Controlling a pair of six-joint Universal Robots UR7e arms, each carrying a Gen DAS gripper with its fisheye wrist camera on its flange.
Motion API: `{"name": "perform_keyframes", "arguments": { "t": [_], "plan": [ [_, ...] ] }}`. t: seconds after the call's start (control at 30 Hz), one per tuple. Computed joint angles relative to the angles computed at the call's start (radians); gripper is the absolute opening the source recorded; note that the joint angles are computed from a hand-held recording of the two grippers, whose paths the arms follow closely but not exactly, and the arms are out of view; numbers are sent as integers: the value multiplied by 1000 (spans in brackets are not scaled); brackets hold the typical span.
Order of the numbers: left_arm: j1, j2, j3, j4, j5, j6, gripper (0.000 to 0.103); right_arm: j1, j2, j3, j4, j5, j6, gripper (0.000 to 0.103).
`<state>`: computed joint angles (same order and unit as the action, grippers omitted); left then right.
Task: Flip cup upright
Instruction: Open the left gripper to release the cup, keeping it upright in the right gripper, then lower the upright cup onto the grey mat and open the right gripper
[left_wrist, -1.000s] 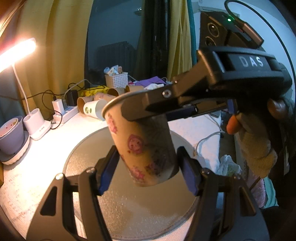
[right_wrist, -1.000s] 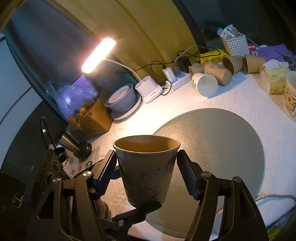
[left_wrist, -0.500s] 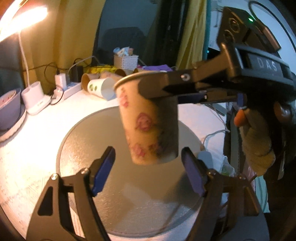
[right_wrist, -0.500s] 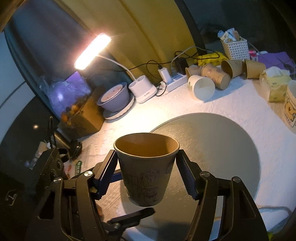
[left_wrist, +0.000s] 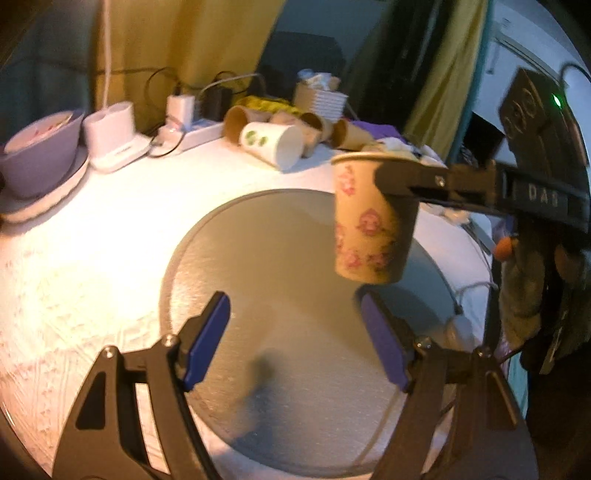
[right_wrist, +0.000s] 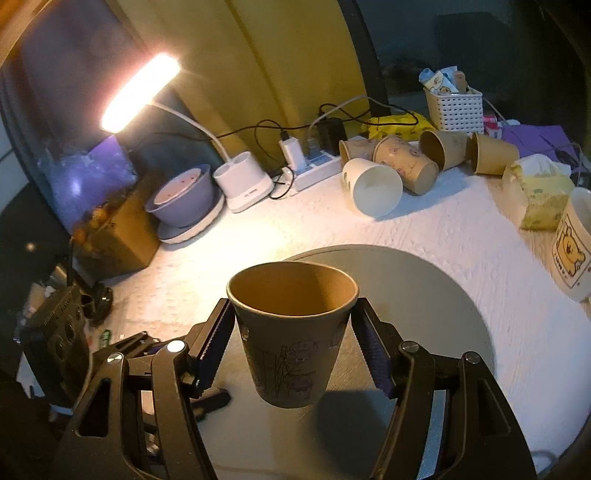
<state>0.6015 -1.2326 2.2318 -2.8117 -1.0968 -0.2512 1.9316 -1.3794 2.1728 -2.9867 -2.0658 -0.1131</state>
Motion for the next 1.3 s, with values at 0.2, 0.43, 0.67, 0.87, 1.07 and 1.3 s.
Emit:
{"name": "perform_keyframes", "arguments": {
  "t": [0.2, 0.43, 0.67, 0.87, 1.07, 1.3],
  "plan": [
    [50, 8, -25, 5, 9, -32, 75, -8, 80, -32, -69, -58, -76, 69],
    [85, 16, -38, 4, 6, -62, 75, 1, 186, -59, -231, -158, -195, 69],
    [89, 20, -37, -2, 10, -70, 75, 14, 229, -50, -338, -201, -266, 69],
    [84, 20, -32, -14, 15, -64, 75, 29, 226, -19, -376, -235, -274, 69],
    [61, 26, -23, -22, 65, -64, 75, 32, 221, 13, -361, -266, -210, 69],
    [34, 21, -8, -42, 102, -54, 75, 48, 223, 25, -362, -305, -167, 69]
  ]
}}
